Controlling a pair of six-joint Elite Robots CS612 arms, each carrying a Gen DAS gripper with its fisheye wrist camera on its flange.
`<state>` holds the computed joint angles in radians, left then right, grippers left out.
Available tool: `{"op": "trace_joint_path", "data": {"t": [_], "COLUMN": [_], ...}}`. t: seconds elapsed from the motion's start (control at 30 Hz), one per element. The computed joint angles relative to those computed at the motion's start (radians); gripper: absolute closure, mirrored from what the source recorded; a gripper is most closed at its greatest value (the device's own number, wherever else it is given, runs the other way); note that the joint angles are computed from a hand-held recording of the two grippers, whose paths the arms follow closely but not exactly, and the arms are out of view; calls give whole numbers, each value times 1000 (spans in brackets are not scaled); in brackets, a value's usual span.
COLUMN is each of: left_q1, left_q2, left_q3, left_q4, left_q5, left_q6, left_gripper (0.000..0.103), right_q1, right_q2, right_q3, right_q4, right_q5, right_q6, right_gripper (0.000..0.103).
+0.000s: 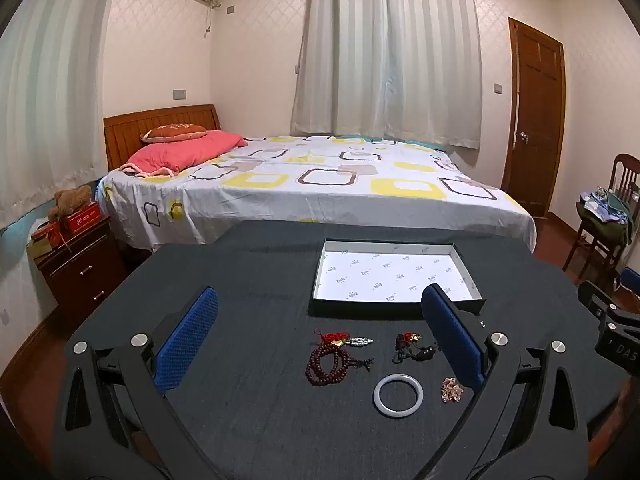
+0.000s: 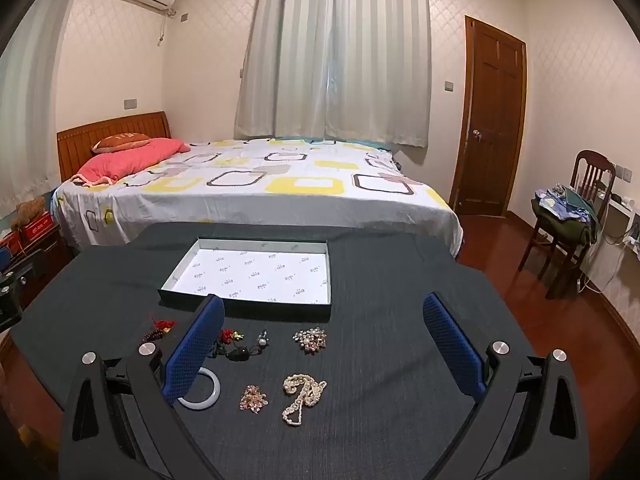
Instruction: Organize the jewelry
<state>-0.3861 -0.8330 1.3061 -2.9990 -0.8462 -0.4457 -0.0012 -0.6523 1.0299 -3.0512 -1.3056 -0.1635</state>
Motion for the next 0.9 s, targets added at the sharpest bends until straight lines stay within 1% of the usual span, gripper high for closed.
{"op": "trace_joint_path", "data": {"t": [0.47, 0.5, 0.67, 0.7, 0.9], "left_q1": [1, -4, -7, -5, -7], "left_q2": [4, 10, 13, 4, 3], "left_q3": [-5, -6, -10, 1, 5], "left_q4": [-3, -6, 4, 0, 0], "left_q5": [0, 4, 3, -5, -4], "left_q6": [14, 12, 10, 14, 12], "left_gripper": [4, 4, 4, 4, 4], "right_q1": [3, 3, 1, 2, 3], "right_q2": [3, 3, 1, -3, -1], "right_q3": [-8, -9, -10, -6, -10], "right_q4": [5, 4, 6, 4, 3], "right_q5": [-3, -3, -3, -5, -5], "right_q6": [2, 1, 2, 1, 2], "right_gripper": [6, 6, 6, 6, 6]}}
